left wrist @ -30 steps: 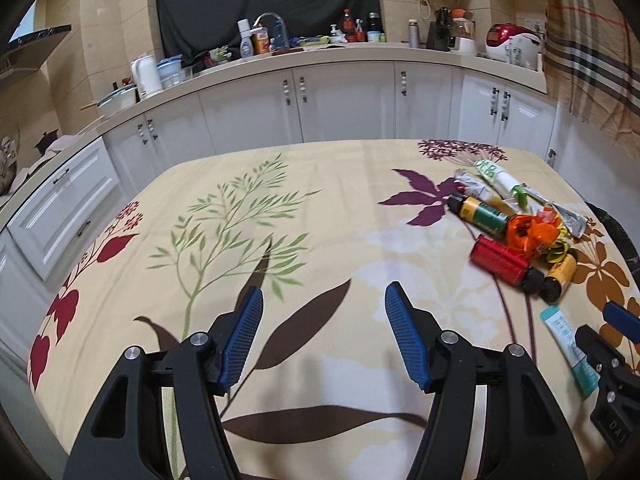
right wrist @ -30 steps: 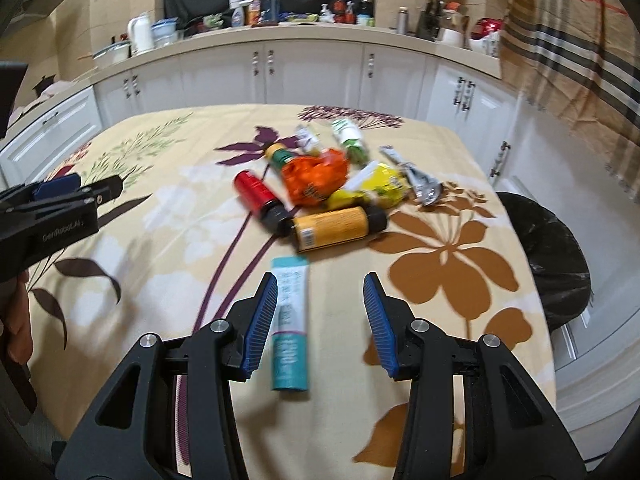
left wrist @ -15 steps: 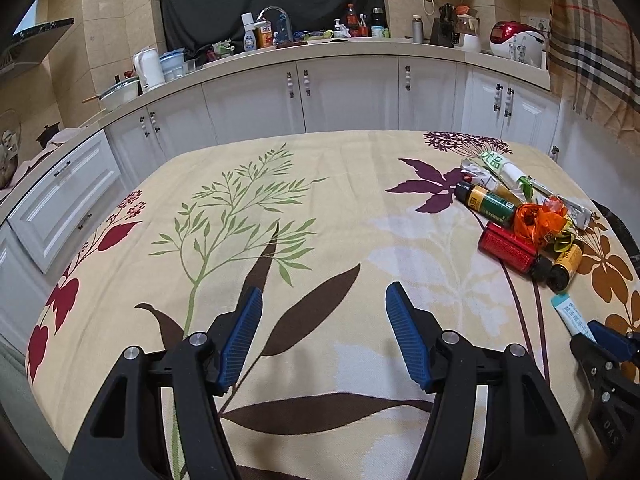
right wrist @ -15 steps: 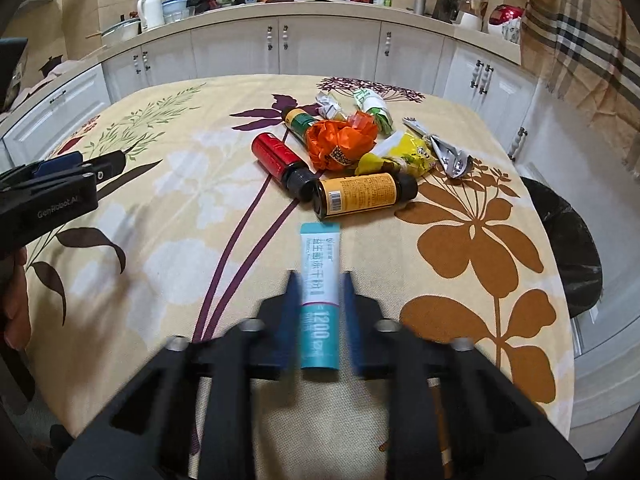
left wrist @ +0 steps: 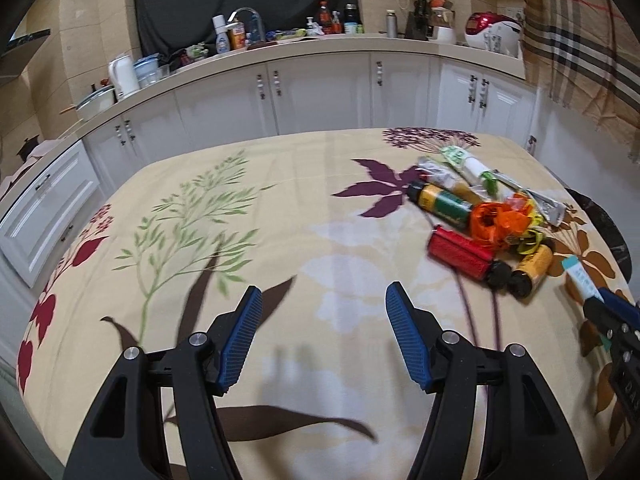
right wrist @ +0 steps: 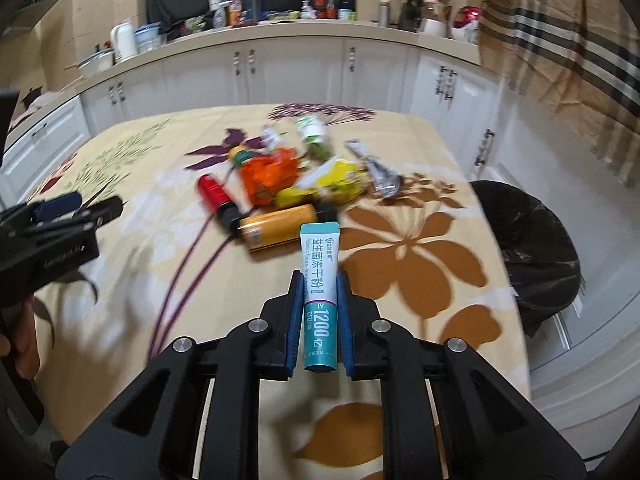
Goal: Collect trash
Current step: 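Grasp the red spray can with the left gripper while the right gripper holds the teal tube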
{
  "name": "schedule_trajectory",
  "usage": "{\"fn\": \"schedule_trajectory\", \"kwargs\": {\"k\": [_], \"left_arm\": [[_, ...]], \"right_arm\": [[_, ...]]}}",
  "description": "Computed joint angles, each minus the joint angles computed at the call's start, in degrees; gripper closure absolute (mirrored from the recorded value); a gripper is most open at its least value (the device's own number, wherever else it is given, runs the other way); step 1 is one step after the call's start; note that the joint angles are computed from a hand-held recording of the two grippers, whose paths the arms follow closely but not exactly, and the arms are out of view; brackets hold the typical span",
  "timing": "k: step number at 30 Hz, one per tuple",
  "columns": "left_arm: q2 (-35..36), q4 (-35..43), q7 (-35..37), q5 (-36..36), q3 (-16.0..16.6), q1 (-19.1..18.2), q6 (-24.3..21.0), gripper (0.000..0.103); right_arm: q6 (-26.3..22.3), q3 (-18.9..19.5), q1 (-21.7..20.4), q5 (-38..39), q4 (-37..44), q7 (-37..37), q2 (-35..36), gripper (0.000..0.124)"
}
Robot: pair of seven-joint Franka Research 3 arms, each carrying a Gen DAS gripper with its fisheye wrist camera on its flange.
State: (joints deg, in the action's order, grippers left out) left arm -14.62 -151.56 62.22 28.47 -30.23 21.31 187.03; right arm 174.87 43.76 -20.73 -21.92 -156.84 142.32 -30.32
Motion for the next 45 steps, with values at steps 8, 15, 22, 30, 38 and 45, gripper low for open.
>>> {"fn": "schedule_trajectory", "kwargs": {"k": [8,15,22,30,38,45], "left_arm": [[3.79,4.28,-2.44,2.96,-2.34,-1.11,-2.99,0.038],[6.56,8.93,-9.94,11.17,-6.99,2.05,-6.01,0.037],[10.04,13.36,-17.1,19.41,-6.09,-0.47,-9.47,0.036],[13.87,16.83,-19.61,23.78,-1.94,-6.0,-14.12,0.034],[13.0,14.09,-12.48,16.3,4.73,-11.24,-12.76,0.034],[13.32,13.39,-5.72,10.73,9.91,-16.71,-11.15,0.058]], "right_arm": [[1.42,-1.88,-2.84,0.84,-1.33,-0.6,-0.62,0.108],[3.46,-2.6,-4.91,3.37,-2.03,-2.84,0.04,0.108],[5.62,-3.21,-6.5,6.98,-2.51,-6.63,0.97,0.108],[7.24,-3.83,-6.71,11.64,-2.67,-11.34,2.36,0.108],[7.55,-3.09,-6.58,14.96,-2.77,-14.04,2.52,0.107],[7.4,-2.14,-6.82,16.02,-2.57,-14.71,2.48,0.107]]}}
